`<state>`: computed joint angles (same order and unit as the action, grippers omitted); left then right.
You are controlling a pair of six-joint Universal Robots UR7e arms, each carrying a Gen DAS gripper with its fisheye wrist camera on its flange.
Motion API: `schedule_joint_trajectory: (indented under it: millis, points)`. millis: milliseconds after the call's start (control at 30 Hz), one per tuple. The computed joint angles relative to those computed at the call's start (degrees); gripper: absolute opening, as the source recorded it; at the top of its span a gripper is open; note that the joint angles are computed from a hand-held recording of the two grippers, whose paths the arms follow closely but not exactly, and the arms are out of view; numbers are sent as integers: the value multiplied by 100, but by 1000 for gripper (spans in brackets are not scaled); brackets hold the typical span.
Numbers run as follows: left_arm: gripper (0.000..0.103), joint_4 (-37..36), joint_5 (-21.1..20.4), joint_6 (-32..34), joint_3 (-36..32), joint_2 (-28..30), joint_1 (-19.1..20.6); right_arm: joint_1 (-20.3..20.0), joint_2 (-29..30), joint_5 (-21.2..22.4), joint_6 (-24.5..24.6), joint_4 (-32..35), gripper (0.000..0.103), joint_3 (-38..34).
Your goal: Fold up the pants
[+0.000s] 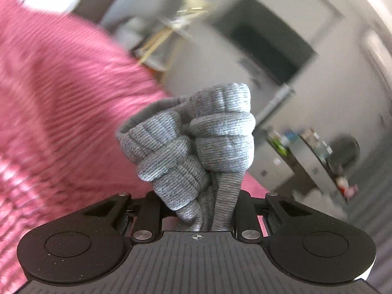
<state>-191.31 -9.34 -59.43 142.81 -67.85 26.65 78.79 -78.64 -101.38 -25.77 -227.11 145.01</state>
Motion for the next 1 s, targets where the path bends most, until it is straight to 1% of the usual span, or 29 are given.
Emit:
schedule_joint_trajectory:
  millis: [67,167,233,300,367,400,433,500,567,600,633,667,700,733,767,800,833,867,933,1000]
  points:
    - [24,-341,-125,819,-446,492,-154,-60,-102,144,106,-140,97,50]
    - [23,-1041,-597,2127,-1355,1485,-288,-161,-300,328,337,-218,97,104]
    - [23,-1276,-855,2760,-1960,2128,-343,-259,-513,498,519,-169,97,139]
    - [22,-1163,-1158,3206,-2657,2825,-340,-401,-693,719,712,-220,97,192]
    - [23,-869,-1442,3391,-3232,3405,-312,-544,-870,871,896,-211,97,219]
    - [24,-481,-1636,3247,-3503,3674,-268,-640,-959,961,999,-168,97,223]
    - [24,119,-1870,2960,-3711,3818,-212,-712,-1041,985,1111,-82,97,205]
    - [31,1319,-2433,2636,-4125,4112,-6,-919,-1195,1123,1348,154,97,165]
    - [33,2455,-2675,2438,-4325,4229,104,-1010,-1295,1073,1510,517,97,71]
    - [35,2751,-2526,2508,-4286,4212,1,-1100,-1352,1168,1574,696,97,51]
    - [40,2807,-2419,2583,-4173,4146,-102,-1152,-1392,1242,1620,874,97,22]
    - [59,2623,-2502,2767,-3992,4023,-176,-1206,-1426,1339,1648,1013,97,8]
    - [79,2426,-2727,2806,-3747,3788,-217,-1263,-1438,1483,1634,1080,97,30]
    - [84,2099,-2891,2745,-3458,3585,-266,-1263,-1425,1536,1605,1153,97,16]
    - [87,1593,-3030,2668,-3081,3369,-348,-1242,-1400,1574,1564,1197,97,11]
    - [91,1327,-3084,2512,-2816,3196,-430,-1229,-1384,1669,1493,1266,97,8]
    - [92,1301,-2991,2218,-2564,3000,-518,-1178,-1375,1726,1414,1365,97,-4]
    - [92,1515,-2732,1684,-2306,2787,-619,-1145,-1373,1807,1307,1423,97,9]
    - [92,2337,-2165,484,-1879,2376,-772,-1025,-1343,1873,1073,1509,97,38]
    - [92,3100,-1766,-716,-1551,2027,-748,-936,-1368,1947,935,1770,97,42]
